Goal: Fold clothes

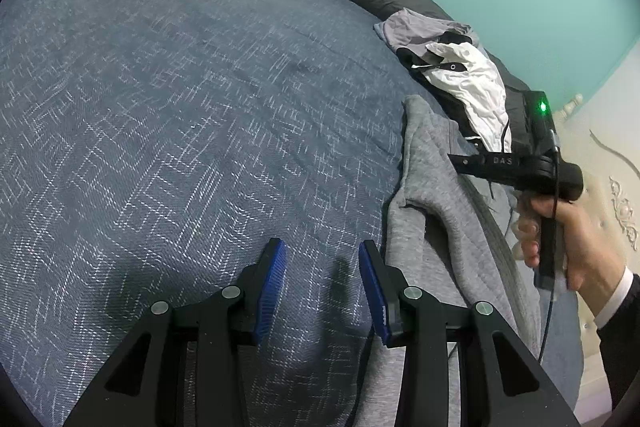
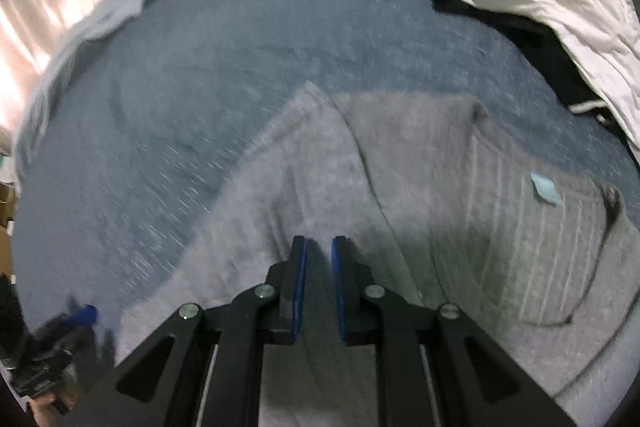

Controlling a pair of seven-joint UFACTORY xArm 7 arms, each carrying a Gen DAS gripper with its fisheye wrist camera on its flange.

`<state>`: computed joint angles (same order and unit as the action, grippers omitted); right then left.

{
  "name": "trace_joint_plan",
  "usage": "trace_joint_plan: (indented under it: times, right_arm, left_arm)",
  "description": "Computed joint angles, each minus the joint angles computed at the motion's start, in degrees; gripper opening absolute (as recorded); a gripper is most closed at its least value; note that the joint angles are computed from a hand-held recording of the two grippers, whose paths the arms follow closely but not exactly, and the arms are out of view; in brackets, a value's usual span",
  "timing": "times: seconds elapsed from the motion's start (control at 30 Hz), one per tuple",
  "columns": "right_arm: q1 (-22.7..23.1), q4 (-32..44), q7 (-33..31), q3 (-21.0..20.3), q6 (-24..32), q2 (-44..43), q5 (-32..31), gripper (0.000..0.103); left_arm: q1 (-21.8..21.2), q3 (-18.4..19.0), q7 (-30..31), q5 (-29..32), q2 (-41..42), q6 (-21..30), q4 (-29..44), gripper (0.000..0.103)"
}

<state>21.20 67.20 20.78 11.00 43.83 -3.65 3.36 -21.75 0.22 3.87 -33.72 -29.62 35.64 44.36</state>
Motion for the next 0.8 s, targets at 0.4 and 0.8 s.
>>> trace_joint_plan:
  times: [0.4, 0.8]
  right_arm:
    - [2.9, -10.0, 0.5, 1.1, -3.1, -10.7, 8.0, 0.012]
    - [3.9, -19.1, 6.9, 1.9, -6.9, -19.8, 7.8, 0.012]
  left_arm:
    - [-0.9, -0.5, 0.8, -0.3, 0.0, -0.3, 0.7, 0.042]
    - [-1.8, -1.4, 5.2, 0.0, 4.6, -0.3, 4.7, 0.043]
